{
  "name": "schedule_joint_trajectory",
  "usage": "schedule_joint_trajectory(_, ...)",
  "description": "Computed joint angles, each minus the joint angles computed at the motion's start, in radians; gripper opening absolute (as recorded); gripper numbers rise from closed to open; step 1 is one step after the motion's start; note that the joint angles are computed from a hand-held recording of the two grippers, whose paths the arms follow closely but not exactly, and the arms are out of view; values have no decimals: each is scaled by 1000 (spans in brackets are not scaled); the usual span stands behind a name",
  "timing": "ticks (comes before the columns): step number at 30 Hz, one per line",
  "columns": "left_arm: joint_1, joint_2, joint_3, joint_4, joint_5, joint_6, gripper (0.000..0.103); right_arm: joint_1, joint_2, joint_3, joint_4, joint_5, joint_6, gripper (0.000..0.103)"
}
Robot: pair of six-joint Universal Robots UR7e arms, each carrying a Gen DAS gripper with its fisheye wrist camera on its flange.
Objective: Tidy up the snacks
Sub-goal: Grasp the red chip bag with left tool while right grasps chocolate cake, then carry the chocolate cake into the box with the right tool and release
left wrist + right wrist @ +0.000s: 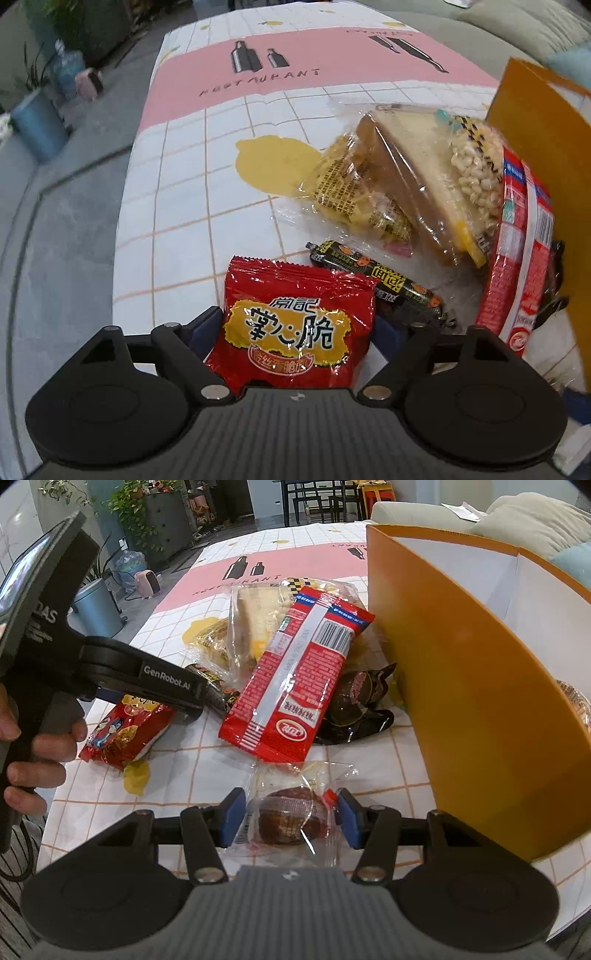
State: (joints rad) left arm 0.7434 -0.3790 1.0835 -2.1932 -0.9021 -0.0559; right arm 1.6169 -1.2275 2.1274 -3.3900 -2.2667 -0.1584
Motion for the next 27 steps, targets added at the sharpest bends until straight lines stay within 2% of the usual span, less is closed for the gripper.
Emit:
schedule_joint_trajectory(3,-4,-4,17,-20,13,25,92,1,0,-1,4,-2,4,53)
schedule_joint_trajectory(10,-22,-45,86,-70,14,58,90,-2,-16,1,32,4,27,51)
schedule_joint_trajectory(14,-20,-68,101,-80,0,19,88,-3,-28,1,61,10,53,50)
schedule_joint_trajectory(19,-11,-101,121,-108,-52,-11,88,10,-32,4,53,19,28,48)
schedule_joint_trajectory(22,-19,-115,146,-130,-22,-29,87,20,-46,12,51,33,24,46)
schedule_joint_trajectory(27,-18,-153,185,-164,-50,-58,87,43,-76,28,16,56,-11,44)
